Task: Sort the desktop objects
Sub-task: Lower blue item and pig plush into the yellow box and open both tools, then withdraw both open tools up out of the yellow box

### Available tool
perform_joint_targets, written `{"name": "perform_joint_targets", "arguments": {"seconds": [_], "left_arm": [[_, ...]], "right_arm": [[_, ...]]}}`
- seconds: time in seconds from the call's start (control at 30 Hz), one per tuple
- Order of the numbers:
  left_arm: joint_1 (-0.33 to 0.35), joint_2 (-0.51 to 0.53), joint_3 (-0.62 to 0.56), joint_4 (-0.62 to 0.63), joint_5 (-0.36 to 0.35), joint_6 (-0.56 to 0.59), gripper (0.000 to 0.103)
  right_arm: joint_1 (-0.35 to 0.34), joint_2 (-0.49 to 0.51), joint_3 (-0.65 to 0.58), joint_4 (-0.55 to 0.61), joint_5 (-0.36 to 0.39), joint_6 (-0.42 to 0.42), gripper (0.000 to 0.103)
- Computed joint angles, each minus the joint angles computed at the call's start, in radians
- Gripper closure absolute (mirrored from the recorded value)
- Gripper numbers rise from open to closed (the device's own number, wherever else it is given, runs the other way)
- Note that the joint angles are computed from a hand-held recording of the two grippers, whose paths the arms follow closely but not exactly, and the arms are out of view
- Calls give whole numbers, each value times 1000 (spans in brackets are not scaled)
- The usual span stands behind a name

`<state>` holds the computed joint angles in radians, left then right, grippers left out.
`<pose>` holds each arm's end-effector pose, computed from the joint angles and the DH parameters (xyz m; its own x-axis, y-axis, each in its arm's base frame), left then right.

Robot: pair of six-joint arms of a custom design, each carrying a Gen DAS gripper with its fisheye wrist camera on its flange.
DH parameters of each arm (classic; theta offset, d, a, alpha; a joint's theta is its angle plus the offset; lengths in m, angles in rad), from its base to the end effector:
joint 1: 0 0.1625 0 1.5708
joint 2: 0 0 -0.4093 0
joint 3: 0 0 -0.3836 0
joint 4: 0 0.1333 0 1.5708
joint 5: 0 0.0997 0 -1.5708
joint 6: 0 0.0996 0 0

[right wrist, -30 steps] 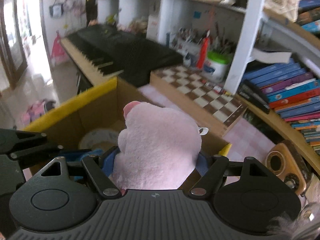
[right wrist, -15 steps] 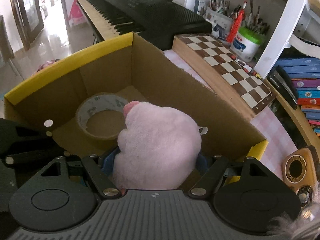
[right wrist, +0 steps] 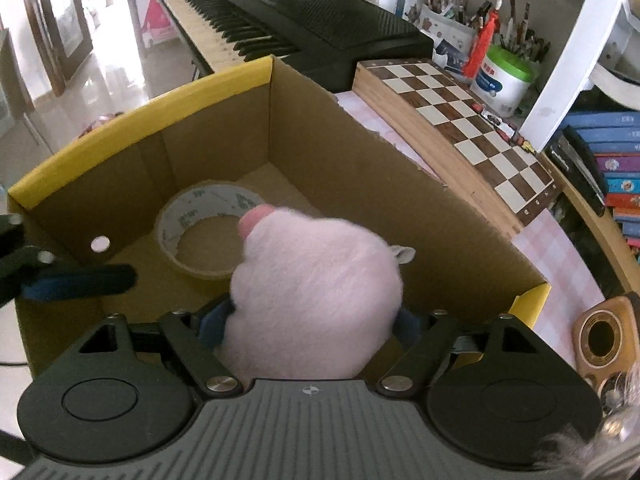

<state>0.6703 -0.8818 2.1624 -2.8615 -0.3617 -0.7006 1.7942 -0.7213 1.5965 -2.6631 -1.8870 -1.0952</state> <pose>-0.2277 -0.4695 0.0766 -0.6789 -0.1930 -0.7084 0.4525 0.6499 -0.6107 0.2484 -0.6316 0.0673 -0.2388 -0.9131 0.3305 -0.9362 0.3069 0.1713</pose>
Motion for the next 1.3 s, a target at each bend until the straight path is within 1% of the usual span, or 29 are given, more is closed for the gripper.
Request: {"name": "perform_joint_targets", "arguments": {"seconds": [0.07,0.1,0.17,0.3,0.37,0.4,0.43,0.57,0.67,0.77,0.9,0.97,1.0,1.2,1.3], "left_arm": [[-10,-5,14,-1,13,-12,28],[-17,-7,23,-7,25,-18,27],[-27,-14,36,-13,36,-26,24],[-47,-28,58,-9,58,-50,23],[-61,-41,70,19,73,-83,22],[-68,-43,78,10,81,-82,21],[-76,-50,84,24,91,-99,19],[-112,-82,112,92,128,-186,18],[-137,-121,129,206,149,-304,18],[-162,-163,141,347,165,-434,18],[-199,-213,140,583,169,-626,18],[-221,-235,132,724,163,-741,18],[-232,-242,131,773,157,-785,18],[-295,-260,130,953,127,-946,15],[-325,-259,139,985,111,-997,13]], "right_arm": [[-2,-7,2,6,22,25,19],[-2,-12,9,-5,36,32,15],[-1,-26,27,-30,60,40,14],[-2,-65,68,-72,108,45,14],[-4,-90,96,-102,126,55,14],[-4,-101,107,-113,134,62,14],[-6,-116,122,-126,145,69,14],[-16,-178,181,-174,181,103,14],[-25,-222,229,-233,201,122,14],[-36,-267,284,-304,216,141,14],[-61,-334,355,-371,243,175,14],[-76,-366,392,-408,256,197,14],[-85,-387,416,-430,260,208,14],[-126,-482,531,-531,277,247,14],[-147,-535,597,-584,285,249,14]]}}
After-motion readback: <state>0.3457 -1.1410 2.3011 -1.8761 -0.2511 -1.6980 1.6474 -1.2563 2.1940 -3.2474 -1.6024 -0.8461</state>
